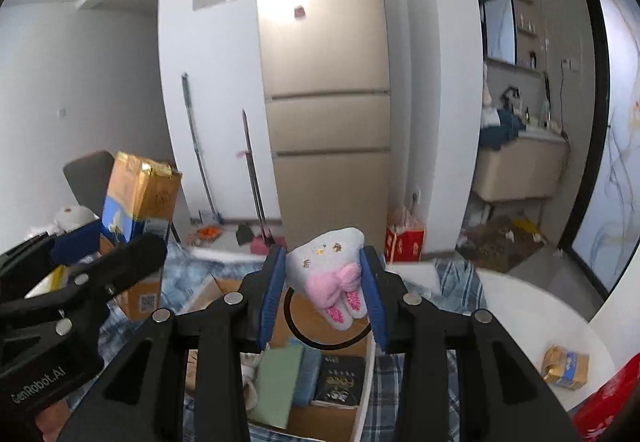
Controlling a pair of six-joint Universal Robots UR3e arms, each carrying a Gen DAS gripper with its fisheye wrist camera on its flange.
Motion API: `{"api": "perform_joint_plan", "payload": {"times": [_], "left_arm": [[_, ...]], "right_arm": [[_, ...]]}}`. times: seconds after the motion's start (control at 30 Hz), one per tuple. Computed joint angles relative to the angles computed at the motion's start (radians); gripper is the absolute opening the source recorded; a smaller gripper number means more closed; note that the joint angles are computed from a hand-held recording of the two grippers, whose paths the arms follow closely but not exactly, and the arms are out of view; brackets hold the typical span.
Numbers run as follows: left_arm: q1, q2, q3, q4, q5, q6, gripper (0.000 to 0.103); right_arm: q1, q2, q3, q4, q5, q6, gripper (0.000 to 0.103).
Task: Organize soft objects
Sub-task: 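Carry the Liqun pack and bunny toy over the box and lower them inside, then open both grippers to release the pack and toy into the box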
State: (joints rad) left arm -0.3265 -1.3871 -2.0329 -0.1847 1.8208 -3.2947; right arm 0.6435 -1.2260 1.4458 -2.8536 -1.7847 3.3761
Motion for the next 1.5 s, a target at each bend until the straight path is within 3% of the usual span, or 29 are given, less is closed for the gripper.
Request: {"api": "perform_joint_plan", "payload": {"times": [0.17,0.23,0.5,0.57,0.67,0.73,0.87,1.0,1.33,1.5], "left_arm": [[0.06,-0.073,-0.008,-0.033,-0.1,-0.032,0.055],[0.08,-0.092,-0.026,-0.029,-0.128,-0.035,0.055],[0.117,-0.093,-0.082,-0.034,-0.16,-0.028,0.056],[0.124,-0.088,-0.092,-0.03,-0.17,-0.029,0.063],[0.133,-0.084,-0.105,-0.019,-0.179,-0.045,0.082],[0.138,-0.075,-0.107,-0.027,-0.174,-0.055,0.083],[0.162,-0.046,-0.12,-0.033,-0.202,-0.061,0.083],[0.146,-0.042,-0.113,-0.03,-0.175,-0.056,0.083],[0.084,0.022,-0.108,-0.002,-0.1,-0.04,0.083],[0.004,0.102,-0.136,0.106,0.019,-0.062,0.083]], "right_arm": [[-0.014,0.063,0.031,0.044,-0.002,0.021,0.037],[-0.041,0.087,0.012,0.102,0.063,0.031,0.037],[-0.084,0.118,0.019,0.191,0.152,0.054,0.039],[-0.085,0.112,0.027,0.19,0.15,0.045,0.042],[-0.082,0.107,0.028,0.18,0.153,0.043,0.058],[-0.062,0.114,0.008,0.19,0.118,0.05,0.065],[-0.046,0.134,-0.02,0.214,0.064,0.038,0.065],[-0.061,0.129,-0.017,0.216,0.088,0.051,0.065],[-0.055,0.072,0.006,0.203,0.03,0.047,0.065],[-0.034,-0.007,0.038,0.171,0.007,0.034,0.072]]}}
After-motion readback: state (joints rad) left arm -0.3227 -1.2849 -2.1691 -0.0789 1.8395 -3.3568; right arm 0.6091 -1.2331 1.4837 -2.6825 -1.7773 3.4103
